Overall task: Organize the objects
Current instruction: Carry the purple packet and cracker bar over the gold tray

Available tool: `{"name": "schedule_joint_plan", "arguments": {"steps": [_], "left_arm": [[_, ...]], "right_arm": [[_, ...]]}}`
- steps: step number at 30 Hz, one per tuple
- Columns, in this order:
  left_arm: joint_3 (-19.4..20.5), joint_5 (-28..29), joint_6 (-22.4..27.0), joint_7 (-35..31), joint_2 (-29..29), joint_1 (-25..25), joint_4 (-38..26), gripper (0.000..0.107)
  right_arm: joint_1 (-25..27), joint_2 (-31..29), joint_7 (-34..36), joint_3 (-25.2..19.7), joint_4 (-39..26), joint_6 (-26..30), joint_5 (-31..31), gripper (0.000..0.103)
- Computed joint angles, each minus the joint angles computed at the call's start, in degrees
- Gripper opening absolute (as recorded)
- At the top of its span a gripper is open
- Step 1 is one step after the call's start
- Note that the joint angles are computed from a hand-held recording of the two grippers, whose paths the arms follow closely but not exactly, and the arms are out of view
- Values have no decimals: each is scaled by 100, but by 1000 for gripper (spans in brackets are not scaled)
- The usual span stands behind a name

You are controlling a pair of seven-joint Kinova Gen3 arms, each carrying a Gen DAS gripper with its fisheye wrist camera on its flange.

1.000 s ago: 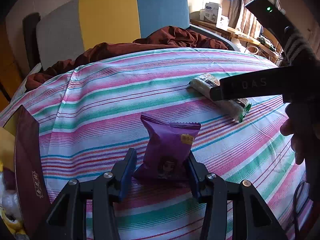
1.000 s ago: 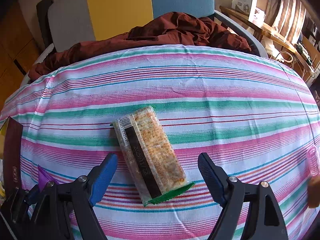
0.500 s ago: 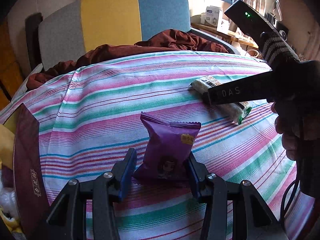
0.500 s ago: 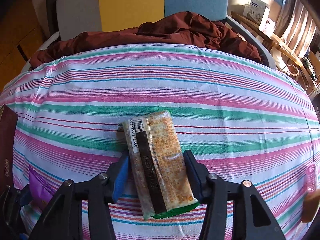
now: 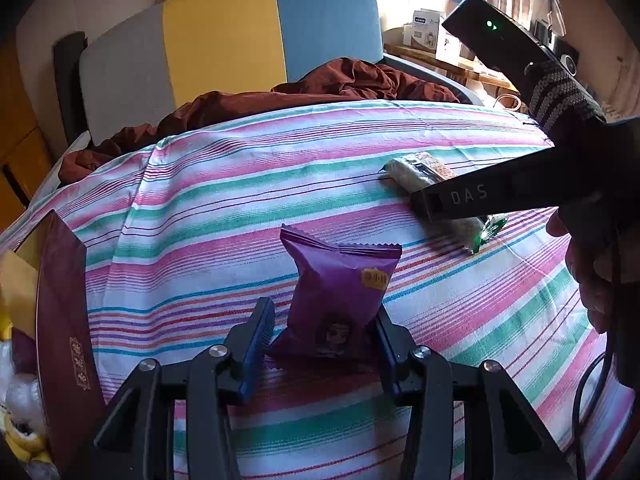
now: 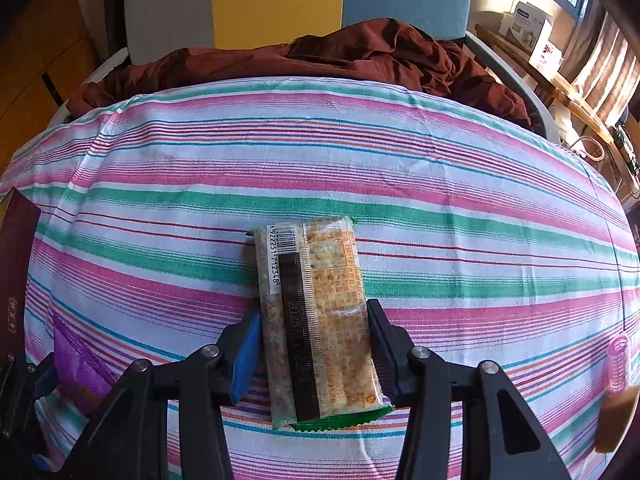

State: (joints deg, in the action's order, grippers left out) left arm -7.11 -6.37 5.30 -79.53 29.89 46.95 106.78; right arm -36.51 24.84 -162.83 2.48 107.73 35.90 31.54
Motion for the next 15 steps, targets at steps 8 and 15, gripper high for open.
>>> {"name": "schedule_joint_plan", "arguments": {"steps": [8, 15], "left_arm": [[300, -97, 87, 13, -758, -213, 664, 47], [886, 91, -31, -123, -1735, -1217, 1433, 47]], "right_arm": [[-128, -14, 239, -94, 19, -231, 64, 49], [-342, -8, 139, -25, 36, -183, 160, 49]]}}
